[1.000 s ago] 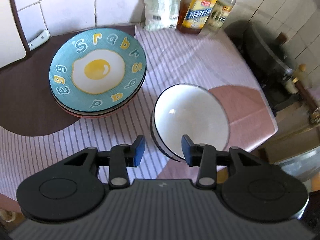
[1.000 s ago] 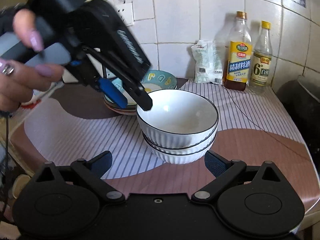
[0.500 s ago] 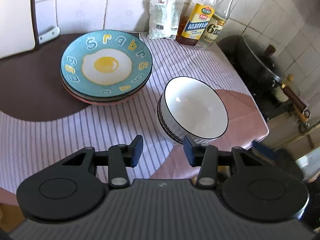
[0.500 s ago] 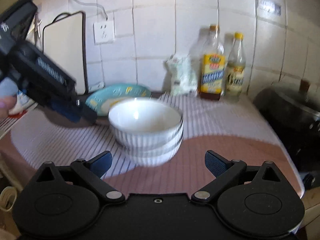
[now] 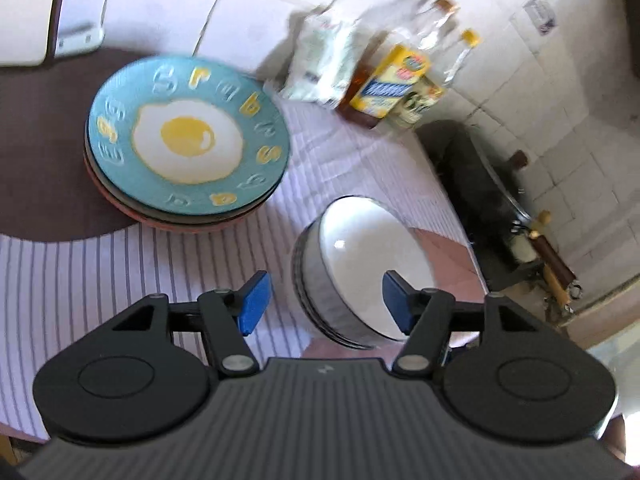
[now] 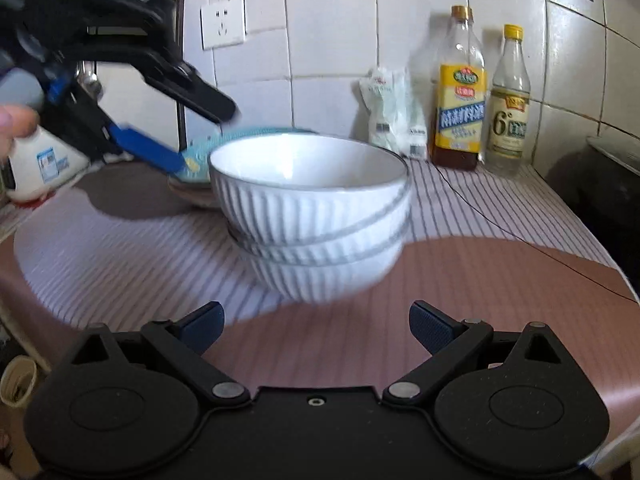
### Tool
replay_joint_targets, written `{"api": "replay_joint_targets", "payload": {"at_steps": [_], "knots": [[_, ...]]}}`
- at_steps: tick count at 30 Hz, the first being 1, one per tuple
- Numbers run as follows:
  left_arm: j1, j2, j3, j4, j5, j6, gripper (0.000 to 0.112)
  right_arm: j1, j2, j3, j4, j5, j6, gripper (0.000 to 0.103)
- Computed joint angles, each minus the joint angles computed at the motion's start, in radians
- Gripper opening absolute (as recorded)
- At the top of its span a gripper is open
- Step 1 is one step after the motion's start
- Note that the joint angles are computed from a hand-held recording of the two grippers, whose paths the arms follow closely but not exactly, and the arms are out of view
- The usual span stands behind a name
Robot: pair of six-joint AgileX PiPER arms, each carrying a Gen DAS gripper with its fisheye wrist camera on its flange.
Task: Organize plates and bowls
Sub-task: 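Close the left tool on the rim of the three-bowl stack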
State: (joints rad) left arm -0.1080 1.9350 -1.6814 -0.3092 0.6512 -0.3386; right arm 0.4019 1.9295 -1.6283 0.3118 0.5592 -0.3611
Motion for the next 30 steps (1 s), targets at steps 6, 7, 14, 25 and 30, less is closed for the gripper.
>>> {"api": "replay_joint_targets", "payload": {"at_steps": [6,7,14,25,30], "knots": [[0.059,0.159,-0.161,-0.162,0.131,0.067,0.059,0.008,0.106,-0.079,0.036,-0.025,-0.001,0.101],[0.065,0.170,-0.171,-0.188,0.140,0.074,0.059,0.007,0.119,-0.089,0.043,-0.033,-0.001,0.101],[0.086,0.237,-0.249,-0.269,0.167,0.082,0.052,-0.001,0.170,-0.134,0.117,-0.060,-0.056,0.100],[-0.005,0.284,-0.389,0.013,0.249,0.022,0.040,-0.029,0.219,-0.231,0.158,0.031,-0.119,0.101],[-0.017,0.287,-0.392,0.052,0.231,-0.049,0.039,-0.035,0.229,-0.233,0.196,0.021,-0.148,0.102]]}}
